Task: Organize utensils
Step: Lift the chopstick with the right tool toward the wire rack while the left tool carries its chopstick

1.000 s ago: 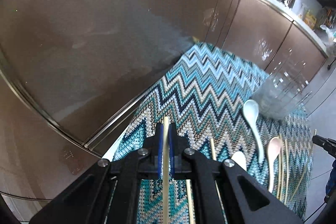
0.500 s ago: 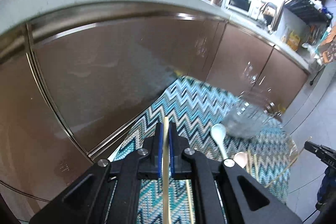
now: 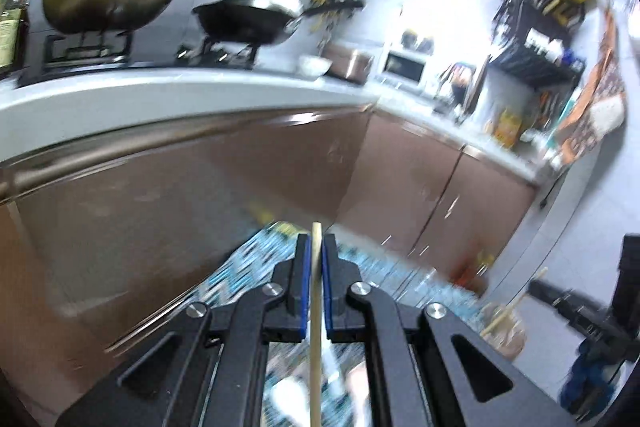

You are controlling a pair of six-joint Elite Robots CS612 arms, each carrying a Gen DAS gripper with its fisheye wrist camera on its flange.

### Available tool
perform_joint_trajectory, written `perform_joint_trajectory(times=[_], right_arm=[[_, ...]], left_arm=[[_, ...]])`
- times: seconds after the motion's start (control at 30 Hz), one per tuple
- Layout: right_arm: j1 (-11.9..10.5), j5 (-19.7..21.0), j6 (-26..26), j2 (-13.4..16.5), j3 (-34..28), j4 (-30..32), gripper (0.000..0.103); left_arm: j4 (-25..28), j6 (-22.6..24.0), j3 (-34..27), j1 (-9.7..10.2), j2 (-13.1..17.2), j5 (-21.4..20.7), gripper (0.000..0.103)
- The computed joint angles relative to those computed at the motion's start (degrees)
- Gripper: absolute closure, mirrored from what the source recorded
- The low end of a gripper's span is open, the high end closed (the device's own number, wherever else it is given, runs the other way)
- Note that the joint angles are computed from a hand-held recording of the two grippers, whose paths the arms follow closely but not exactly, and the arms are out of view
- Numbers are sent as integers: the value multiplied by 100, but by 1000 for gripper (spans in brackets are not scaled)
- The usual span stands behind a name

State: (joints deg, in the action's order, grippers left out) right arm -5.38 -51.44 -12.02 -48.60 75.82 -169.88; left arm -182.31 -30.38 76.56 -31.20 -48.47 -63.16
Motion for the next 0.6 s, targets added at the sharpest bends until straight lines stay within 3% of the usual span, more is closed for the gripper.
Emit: perform_joint_trajectory(times=[0.23, 0.37, 0.6], right_arm=[[-6, 39, 493, 397, -669, -672, 98], [-3, -79, 713, 704, -1138, -928, 98], [37, -304, 703, 1164, -1749, -950, 98]], left_arm=[[-647, -4, -1461, 69, 838, -298, 98], [-586, -174, -2545, 130, 1448, -415, 98], [201, -200, -4401, 99, 2565, 423, 98]])
